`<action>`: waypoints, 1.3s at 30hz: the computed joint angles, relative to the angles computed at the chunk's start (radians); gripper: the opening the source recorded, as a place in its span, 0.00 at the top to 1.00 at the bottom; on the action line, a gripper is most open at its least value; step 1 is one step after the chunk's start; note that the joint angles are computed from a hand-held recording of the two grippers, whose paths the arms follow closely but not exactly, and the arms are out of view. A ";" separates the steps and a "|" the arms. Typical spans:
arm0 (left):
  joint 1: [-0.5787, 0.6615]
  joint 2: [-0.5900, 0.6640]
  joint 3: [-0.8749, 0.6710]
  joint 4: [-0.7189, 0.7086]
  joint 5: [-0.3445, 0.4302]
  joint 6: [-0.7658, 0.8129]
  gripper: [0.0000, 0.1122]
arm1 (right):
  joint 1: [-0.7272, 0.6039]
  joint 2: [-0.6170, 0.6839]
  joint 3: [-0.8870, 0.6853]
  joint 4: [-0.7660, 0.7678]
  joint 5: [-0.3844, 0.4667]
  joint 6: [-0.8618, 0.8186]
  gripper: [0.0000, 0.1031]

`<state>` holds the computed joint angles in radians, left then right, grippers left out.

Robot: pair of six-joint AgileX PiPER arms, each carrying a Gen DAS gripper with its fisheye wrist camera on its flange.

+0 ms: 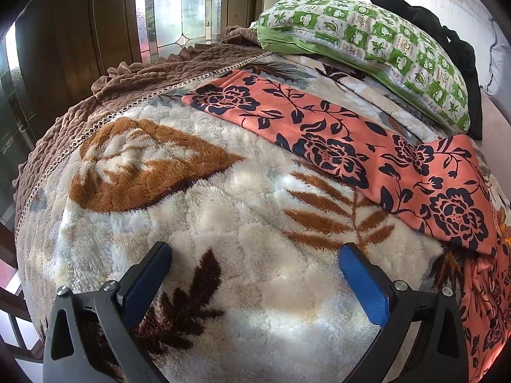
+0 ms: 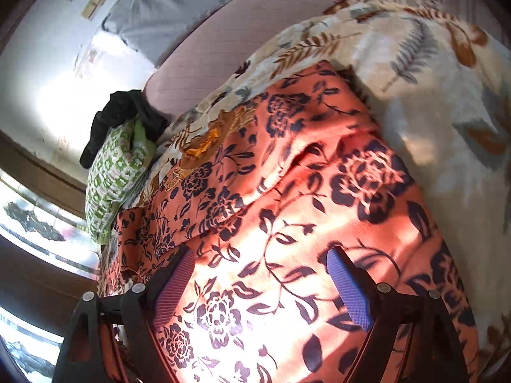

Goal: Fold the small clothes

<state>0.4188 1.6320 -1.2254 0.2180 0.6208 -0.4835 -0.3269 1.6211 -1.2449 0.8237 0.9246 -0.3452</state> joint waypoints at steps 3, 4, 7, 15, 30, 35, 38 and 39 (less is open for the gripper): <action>-0.010 0.010 -0.014 0.027 0.021 -0.017 0.08 | -0.087 -0.038 0.112 0.067 0.033 -0.053 0.16; -0.010 0.012 -0.017 0.027 0.026 -0.016 0.08 | -0.112 -0.049 0.142 0.092 0.045 -0.081 0.16; 0.009 0.020 -0.039 -0.031 0.052 0.055 0.08 | -0.162 -0.075 0.187 0.136 0.079 -0.147 0.16; 0.041 -0.137 -0.075 -0.413 0.166 0.347 0.08 | -0.192 -0.084 0.143 0.204 0.141 -0.230 0.16; -0.418 0.390 -0.729 -0.720 0.383 0.434 0.09 | -0.128 -0.020 0.061 0.182 0.115 -0.209 0.16; -0.426 0.504 -0.848 -0.686 0.480 0.403 0.39 | -0.127 0.012 0.034 0.181 0.109 -0.202 0.16; -0.452 0.535 -0.902 -0.586 0.528 0.366 0.73 | -0.109 0.026 0.017 0.173 0.102 -0.196 0.16; -0.458 0.544 -0.921 -0.556 0.544 0.362 0.92 | -0.104 0.029 0.013 0.172 0.099 -0.196 0.16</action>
<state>-0.0389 2.1763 -2.1464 -0.3377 1.1649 -0.1210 -0.4313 1.6501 -1.2317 0.9955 1.0240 -0.5412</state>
